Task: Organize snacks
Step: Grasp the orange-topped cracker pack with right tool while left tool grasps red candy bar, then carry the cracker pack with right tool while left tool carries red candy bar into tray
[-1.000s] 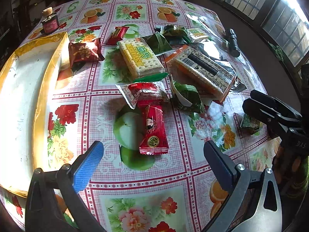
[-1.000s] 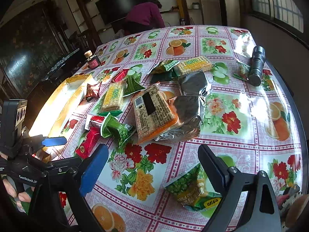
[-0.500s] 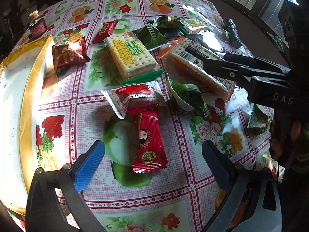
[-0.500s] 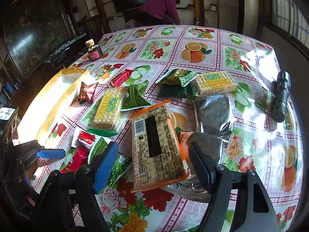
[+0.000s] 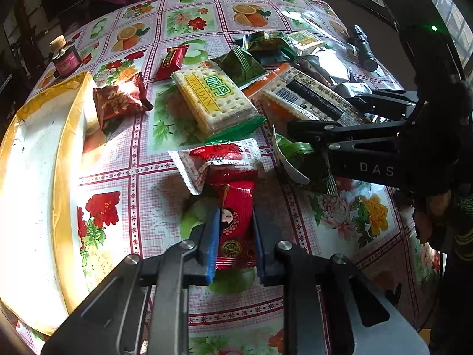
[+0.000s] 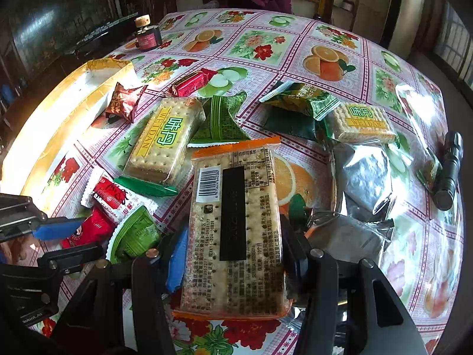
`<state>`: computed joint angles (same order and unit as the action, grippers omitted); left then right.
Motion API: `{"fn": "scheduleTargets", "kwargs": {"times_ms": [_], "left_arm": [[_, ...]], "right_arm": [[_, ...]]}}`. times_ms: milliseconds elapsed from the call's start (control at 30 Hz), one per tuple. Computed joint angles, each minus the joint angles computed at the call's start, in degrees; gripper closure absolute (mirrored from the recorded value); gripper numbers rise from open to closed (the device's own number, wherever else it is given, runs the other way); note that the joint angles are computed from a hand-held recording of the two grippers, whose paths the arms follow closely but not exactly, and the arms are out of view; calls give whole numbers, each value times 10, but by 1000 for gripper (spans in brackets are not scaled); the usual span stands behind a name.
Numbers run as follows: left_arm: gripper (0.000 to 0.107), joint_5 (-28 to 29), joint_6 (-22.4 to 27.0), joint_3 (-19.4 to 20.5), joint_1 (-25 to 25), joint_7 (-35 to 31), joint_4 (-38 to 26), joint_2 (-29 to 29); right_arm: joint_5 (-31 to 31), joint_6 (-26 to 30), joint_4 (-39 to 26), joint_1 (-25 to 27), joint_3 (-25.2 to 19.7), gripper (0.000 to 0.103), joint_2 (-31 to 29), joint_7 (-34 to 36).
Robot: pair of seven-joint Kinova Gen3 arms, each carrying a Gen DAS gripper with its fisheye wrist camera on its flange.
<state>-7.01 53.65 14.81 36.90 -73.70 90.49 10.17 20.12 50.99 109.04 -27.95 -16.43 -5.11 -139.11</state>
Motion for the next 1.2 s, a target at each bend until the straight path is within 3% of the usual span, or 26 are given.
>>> {"fn": "scheduleTargets", "kwargs": {"times_ms": [267, 433, 500, 767, 1200], "left_arm": [[88, -38, 2, 3, 15, 41, 16, -32], [88, -85, 4, 15, 18, 83, 31, -68], [88, -99, 5, 20, 13, 97, 38, -81], [88, -121, 5, 35, -20, 123, 64, -119], [88, -61, -18, 28, -76, 71, 92, -159]], "right_arm": [[-17, -80, 78, 34, -37, 50, -110, -122], [-58, -145, 117, 79, -70, 50, -194, -163], [-69, -147, 114, 104, -97, 50, -206, -169], [-92, -155, 91, 146, -159, 50, -190, -152], [-62, -152, 58, 137, -192, 50, -138, -176]]}}
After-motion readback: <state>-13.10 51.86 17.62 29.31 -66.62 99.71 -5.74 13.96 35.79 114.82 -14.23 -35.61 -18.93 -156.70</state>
